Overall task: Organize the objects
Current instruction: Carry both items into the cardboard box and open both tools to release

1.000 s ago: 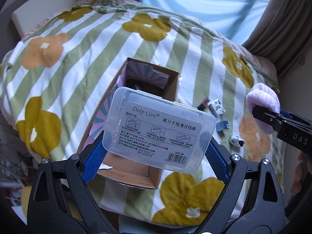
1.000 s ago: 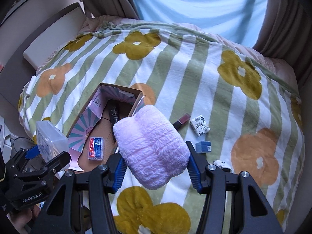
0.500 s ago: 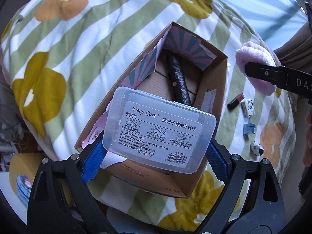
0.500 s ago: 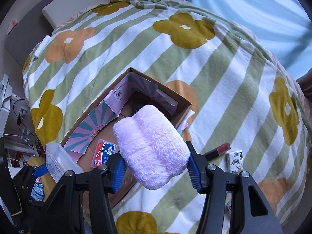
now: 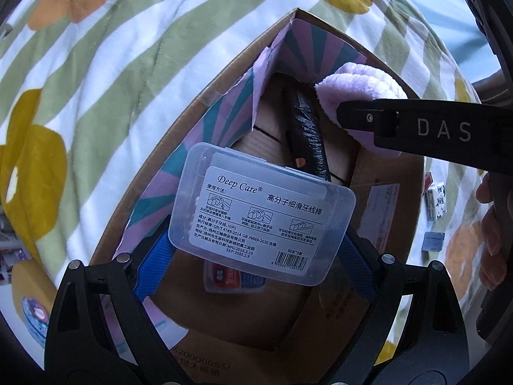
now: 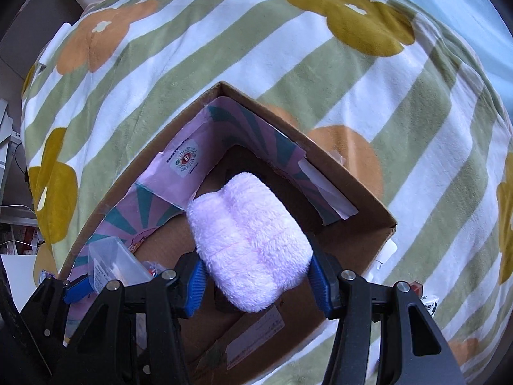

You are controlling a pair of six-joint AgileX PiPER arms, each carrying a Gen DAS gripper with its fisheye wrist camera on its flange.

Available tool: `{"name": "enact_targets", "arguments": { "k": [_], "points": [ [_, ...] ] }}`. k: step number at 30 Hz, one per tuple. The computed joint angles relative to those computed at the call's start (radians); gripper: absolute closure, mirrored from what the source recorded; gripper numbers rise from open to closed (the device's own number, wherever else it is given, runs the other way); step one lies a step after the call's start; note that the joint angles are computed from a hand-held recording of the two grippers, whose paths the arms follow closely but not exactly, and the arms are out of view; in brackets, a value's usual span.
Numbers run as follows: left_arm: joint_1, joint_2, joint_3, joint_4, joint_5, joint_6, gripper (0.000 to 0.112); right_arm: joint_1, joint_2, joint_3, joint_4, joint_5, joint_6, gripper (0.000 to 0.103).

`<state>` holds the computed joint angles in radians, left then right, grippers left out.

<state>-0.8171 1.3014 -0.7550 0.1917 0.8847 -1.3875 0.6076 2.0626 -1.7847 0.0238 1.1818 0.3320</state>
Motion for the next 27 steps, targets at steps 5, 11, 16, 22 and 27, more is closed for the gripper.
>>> {"name": "enact_targets", "arguments": {
  "k": [5, 11, 16, 22, 27],
  "points": [
    [0.025, 0.066, -0.047, -0.003, -0.013, 0.077, 0.021, -0.016, 0.009, 0.012, 0.029, -0.013, -0.011, 0.052],
    [0.018, 0.093, -0.087, 0.013, 0.033, 0.083, 0.019, -0.022, 0.02, -0.01, 0.036, 0.012, -0.003, 0.049],
    [0.003, 0.099, -0.104, 0.009, 0.042, 0.096, 0.009, -0.047, -0.021, 0.053, 0.066, -0.04, 0.014, 0.001],
    [-0.025, 0.103, -0.1, 0.007, 0.057, 0.075, 0.009, -0.05, -0.05, 0.076, 0.083, -0.049, 0.004, 0.001],
    [-0.041, 0.093, -0.105, 0.012, 0.065, 0.045, 0.01, -0.037, -0.062, 0.065, 0.067, -0.028, 0.021, 0.001]
  ]
}}
